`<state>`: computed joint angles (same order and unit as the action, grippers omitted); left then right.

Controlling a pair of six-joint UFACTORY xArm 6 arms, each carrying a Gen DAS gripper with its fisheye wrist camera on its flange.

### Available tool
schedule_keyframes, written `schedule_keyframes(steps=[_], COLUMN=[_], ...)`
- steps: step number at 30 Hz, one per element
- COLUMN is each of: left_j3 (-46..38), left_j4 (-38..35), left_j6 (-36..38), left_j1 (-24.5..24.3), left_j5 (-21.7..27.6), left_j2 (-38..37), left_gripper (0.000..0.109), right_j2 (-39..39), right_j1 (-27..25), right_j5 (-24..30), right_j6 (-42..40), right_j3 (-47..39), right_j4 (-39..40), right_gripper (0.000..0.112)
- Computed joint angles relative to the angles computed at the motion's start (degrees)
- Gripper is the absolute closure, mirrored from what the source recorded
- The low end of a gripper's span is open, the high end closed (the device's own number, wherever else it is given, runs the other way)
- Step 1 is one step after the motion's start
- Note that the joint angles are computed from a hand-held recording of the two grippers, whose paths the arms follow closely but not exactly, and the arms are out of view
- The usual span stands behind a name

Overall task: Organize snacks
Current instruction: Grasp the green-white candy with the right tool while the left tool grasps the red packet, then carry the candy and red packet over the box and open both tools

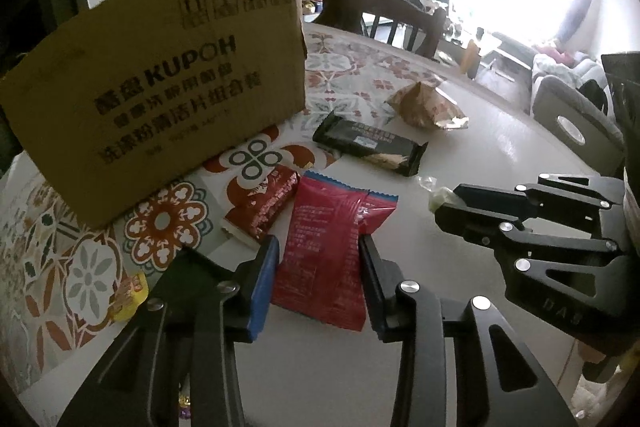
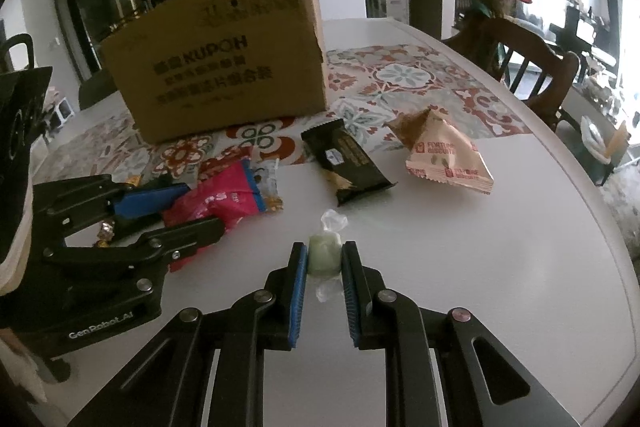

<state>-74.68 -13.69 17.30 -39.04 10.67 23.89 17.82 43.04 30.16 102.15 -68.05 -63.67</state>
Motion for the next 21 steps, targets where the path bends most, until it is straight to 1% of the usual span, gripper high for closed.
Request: schedule_keyframes(steps=[3,7,9,14,19,21], left_j3=[0.97,1.99,3.23,5.65,7.69,8.31], left_j4=[0.97,5.43,8.13,19.22,26.9,32.26], left_j6=[-1.92,-7.25,-10.18,-21.98,-30.37,-35.63], left_j1=[-0.01,0.32,0.65,2.08,3.34,4.26], left_j5=[-0.78,-1.54,-2.7,-4.28,-6.51,-7.39], left_j2=[-1.04,-2.42,-3.51,-6.51,-9.71,-11.11], left_gripper=[0.07,0.07,0.07,0.07,0.07,0.07], right_j2=[-0.84,-2.14,-2.7,-3.67,-4.57,-5.04], right_j1=[0.46,1.01,1.31,2.17,2.72,2.93], right_j5=[0.55,1.57,2.16,3.55,3.98,4.34], right_j6=[0.87,1.94,2.51,3.02,3.35,4.25], right_j3=[0.11,0.37,0.38,-0.24,-1.2,-1.56], right_j4=[-1.13,-2.67,-3.46,-5.26,-7.36,-8.92], right_gripper=[0.093,0.093,0.093,0.093,0.093,0.093])
